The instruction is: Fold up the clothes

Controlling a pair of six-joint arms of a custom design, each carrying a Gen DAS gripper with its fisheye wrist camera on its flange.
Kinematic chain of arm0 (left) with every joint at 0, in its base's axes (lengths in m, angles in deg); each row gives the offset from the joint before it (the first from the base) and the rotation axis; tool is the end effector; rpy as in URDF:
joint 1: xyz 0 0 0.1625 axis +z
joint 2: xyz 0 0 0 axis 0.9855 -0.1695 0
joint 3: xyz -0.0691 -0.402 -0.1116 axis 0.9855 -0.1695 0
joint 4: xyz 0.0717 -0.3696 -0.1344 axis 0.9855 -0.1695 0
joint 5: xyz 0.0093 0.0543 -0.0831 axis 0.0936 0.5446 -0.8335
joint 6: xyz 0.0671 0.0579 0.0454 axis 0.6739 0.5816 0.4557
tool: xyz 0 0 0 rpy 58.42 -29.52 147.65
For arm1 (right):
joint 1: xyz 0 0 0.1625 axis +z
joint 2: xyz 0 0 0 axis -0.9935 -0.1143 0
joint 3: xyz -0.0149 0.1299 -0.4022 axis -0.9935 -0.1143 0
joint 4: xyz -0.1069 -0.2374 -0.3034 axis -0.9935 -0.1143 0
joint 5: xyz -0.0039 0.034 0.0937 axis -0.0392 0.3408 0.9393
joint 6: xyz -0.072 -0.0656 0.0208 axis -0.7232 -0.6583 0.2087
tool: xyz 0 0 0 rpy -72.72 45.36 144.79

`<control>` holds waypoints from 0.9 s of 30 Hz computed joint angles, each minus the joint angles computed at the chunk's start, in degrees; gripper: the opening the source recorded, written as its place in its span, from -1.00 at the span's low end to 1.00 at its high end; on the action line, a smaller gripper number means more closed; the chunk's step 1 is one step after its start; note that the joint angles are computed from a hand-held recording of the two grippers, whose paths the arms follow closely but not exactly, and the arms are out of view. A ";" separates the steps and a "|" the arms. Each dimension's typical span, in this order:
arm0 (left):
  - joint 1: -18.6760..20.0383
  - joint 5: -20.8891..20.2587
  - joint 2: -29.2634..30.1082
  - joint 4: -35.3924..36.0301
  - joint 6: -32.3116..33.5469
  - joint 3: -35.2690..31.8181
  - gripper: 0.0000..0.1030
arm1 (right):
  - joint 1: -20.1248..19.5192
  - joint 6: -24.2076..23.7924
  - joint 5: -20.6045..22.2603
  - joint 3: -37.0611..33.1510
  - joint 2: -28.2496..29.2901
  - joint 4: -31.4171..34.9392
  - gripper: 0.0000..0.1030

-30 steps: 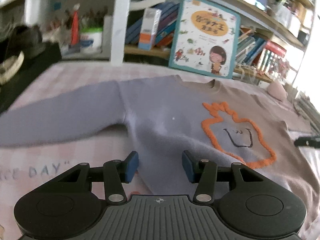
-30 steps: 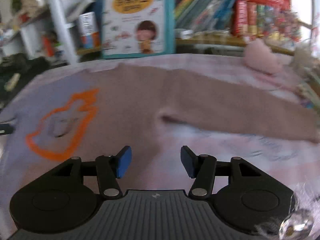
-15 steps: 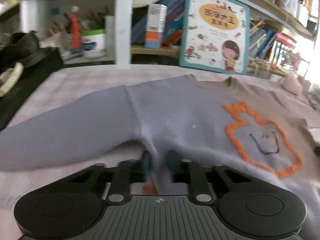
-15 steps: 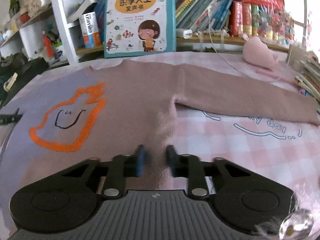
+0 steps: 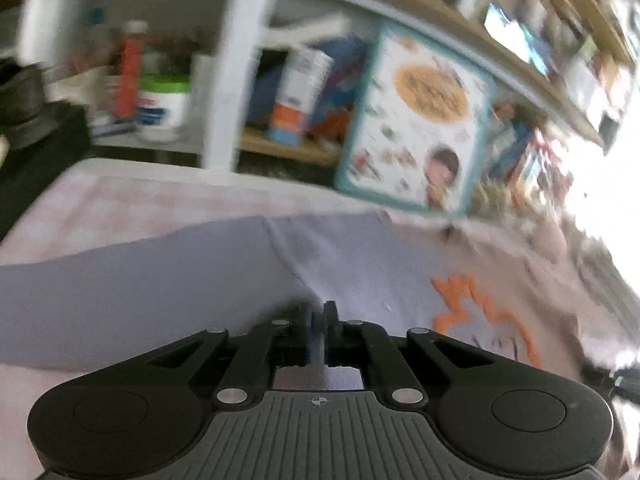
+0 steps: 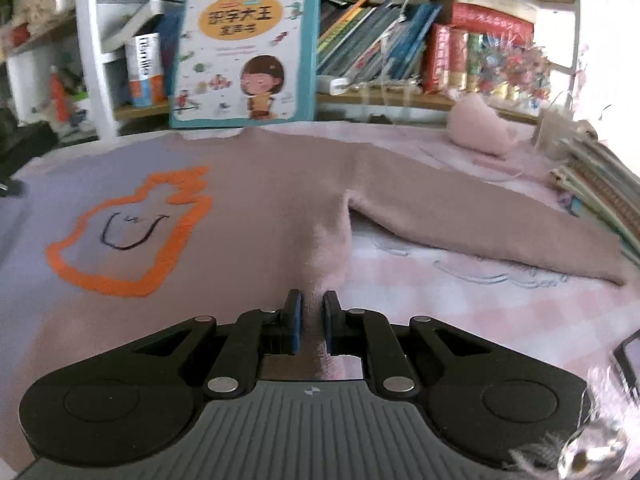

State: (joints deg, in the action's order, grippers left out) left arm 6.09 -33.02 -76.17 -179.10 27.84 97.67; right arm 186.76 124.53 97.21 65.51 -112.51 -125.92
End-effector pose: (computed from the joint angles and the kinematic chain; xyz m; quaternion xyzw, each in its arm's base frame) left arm 0.0957 -0.6299 0.2511 0.3592 0.8861 -0.2737 0.1047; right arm 0.1556 -0.3828 -0.0543 0.0715 -0.8106 0.4470 0.3715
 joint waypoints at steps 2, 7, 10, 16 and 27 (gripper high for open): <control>-0.08 2.58 -1.21 -1.57 1.47 1.86 -0.95 | -0.34 0.09 -0.55 0.02 -0.19 0.41 -0.81; -0.12 7.05 -3.42 -2.18 4.61 6.60 -0.26 | -0.66 0.30 -1.08 0.26 -0.55 0.76 -0.73; -0.01 7.18 -3.12 -5.73 5.13 9.00 0.17 | -0.53 0.93 -0.91 0.32 -0.55 0.67 -0.71; -1.05 7.98 -3.81 -9.13 10.11 12.43 -0.92 | -0.70 2.76 -1.30 1.51 -0.62 -1.83 -0.77; -1.03 10.54 -7.44 -9.02 10.80 15.41 -0.90 | -0.73 4.59 -4.02 2.42 -1.79 1.78 -0.71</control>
State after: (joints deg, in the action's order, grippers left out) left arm 5.06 -22.48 -83.61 -188.12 38.64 113.07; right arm 186.03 129.12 93.18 67.93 -114.30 -124.14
